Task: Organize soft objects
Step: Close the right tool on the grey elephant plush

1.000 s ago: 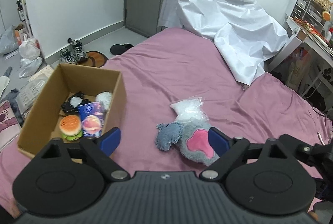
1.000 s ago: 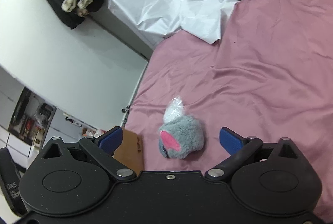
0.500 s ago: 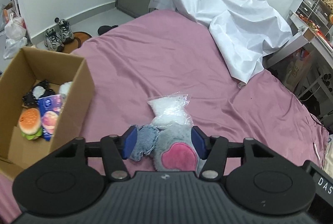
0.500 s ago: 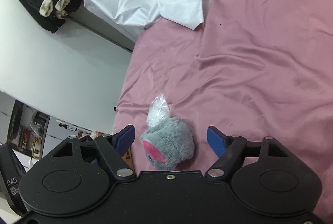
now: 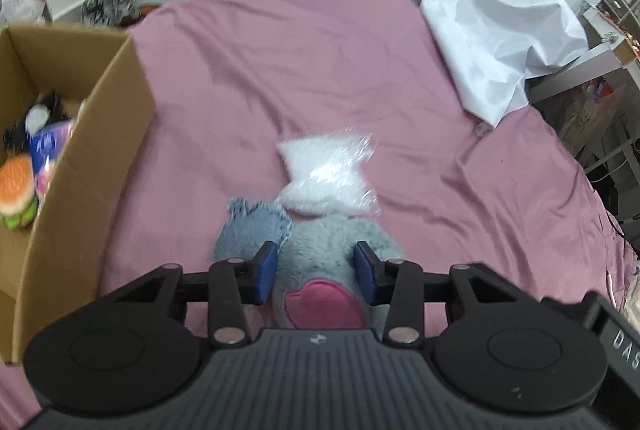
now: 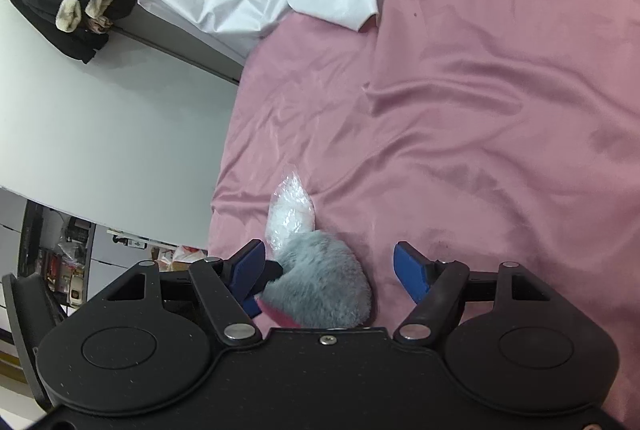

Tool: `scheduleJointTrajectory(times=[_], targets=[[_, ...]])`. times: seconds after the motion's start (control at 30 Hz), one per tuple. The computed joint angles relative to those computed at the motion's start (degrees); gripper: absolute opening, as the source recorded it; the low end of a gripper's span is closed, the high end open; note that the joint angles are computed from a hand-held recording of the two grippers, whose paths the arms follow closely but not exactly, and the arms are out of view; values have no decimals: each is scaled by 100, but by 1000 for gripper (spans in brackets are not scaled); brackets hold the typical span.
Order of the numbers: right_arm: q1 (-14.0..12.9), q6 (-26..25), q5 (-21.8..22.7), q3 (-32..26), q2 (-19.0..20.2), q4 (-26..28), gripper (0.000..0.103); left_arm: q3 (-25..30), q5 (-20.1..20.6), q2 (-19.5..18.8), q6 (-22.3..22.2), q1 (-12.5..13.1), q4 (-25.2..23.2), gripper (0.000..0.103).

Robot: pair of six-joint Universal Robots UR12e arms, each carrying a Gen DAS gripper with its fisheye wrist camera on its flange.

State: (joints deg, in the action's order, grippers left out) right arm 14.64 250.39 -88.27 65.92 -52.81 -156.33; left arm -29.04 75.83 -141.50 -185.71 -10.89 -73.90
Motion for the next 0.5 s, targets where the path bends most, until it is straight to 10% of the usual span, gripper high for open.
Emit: scheduleJointTrajectory(times=[0.3,0.5], targets=[[-17,13,404,-46,57,-5,62,-462,-308,253,-415,103,-82,33],[-6,-112,732,-154,98,426,25,-553,-309,336,-537,107,-97,24]])
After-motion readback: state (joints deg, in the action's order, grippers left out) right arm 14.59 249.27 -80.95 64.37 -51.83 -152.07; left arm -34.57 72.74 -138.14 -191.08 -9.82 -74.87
